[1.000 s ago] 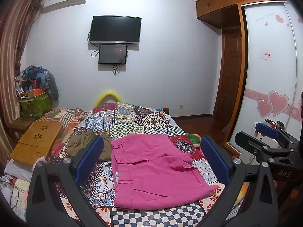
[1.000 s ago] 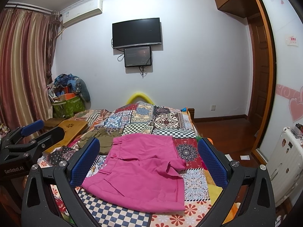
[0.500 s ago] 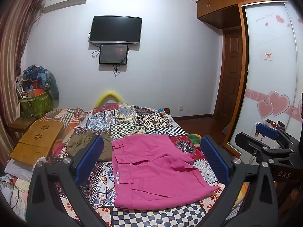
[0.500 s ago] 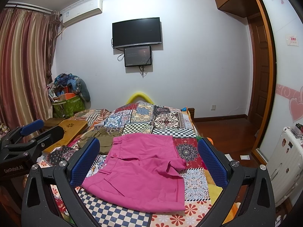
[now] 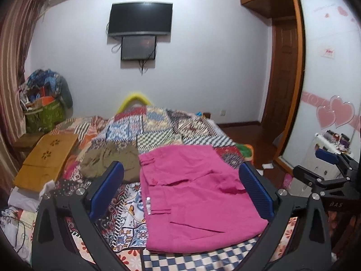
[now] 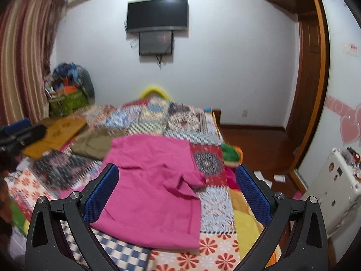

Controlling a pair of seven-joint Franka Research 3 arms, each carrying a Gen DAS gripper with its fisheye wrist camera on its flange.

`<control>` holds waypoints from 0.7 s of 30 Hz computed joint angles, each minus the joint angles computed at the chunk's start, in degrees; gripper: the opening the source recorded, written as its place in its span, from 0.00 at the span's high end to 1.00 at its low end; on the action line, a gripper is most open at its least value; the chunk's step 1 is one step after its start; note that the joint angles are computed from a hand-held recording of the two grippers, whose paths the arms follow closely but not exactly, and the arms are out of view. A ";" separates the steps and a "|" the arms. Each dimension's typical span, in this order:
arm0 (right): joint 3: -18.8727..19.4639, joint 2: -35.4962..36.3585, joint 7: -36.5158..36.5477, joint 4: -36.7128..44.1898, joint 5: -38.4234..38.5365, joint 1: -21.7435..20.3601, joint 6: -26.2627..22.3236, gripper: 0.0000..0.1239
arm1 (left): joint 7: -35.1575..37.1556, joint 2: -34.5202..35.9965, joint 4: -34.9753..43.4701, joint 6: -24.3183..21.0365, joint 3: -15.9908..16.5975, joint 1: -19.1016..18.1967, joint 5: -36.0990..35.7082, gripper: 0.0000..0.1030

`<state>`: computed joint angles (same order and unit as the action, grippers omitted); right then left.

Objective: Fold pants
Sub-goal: 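Lower both grippers toward the pink pants' waistband and leg hems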

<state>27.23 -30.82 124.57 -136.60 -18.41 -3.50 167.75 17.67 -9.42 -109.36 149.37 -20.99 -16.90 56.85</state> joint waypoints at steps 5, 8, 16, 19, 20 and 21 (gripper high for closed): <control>-5.20 4.39 -3.21 1.04 3.22 4.61 -3.40 0.23 | 4.73 3.97 1.65 -2.59 1.48 -0.14 -2.49 0.13; -8.94 7.73 -6.56 2.87 5.16 8.07 -5.76 0.34 | 7.54 6.51 2.54 -2.12 3.04 -0.39 -5.34 0.20; -18.63 16.56 -19.70 7.44 16.71 17.40 -9.32 0.54 | 18.63 14.65 6.35 -1.19 6.44 -0.52 -18.00 0.49; -20.48 19.15 -24.61 9.38 21.09 19.08 -10.89 0.56 | 23.03 17.56 7.73 -1.51 7.06 -0.30 -23.90 0.55; -20.81 20.04 -25.86 10.17 22.05 19.31 -11.50 0.56 | 24.34 18.25 8.18 -2.22 7.25 -0.35 -25.22 0.56; -21.13 20.92 -27.18 10.99 22.98 19.51 -12.01 0.56 | 25.56 19.49 9.40 -3.03 7.46 -0.52 -25.95 0.57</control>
<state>6.09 -9.90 97.40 -125.61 4.56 16.01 155.74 43.23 10.07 -99.96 146.34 -13.53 -17.41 30.90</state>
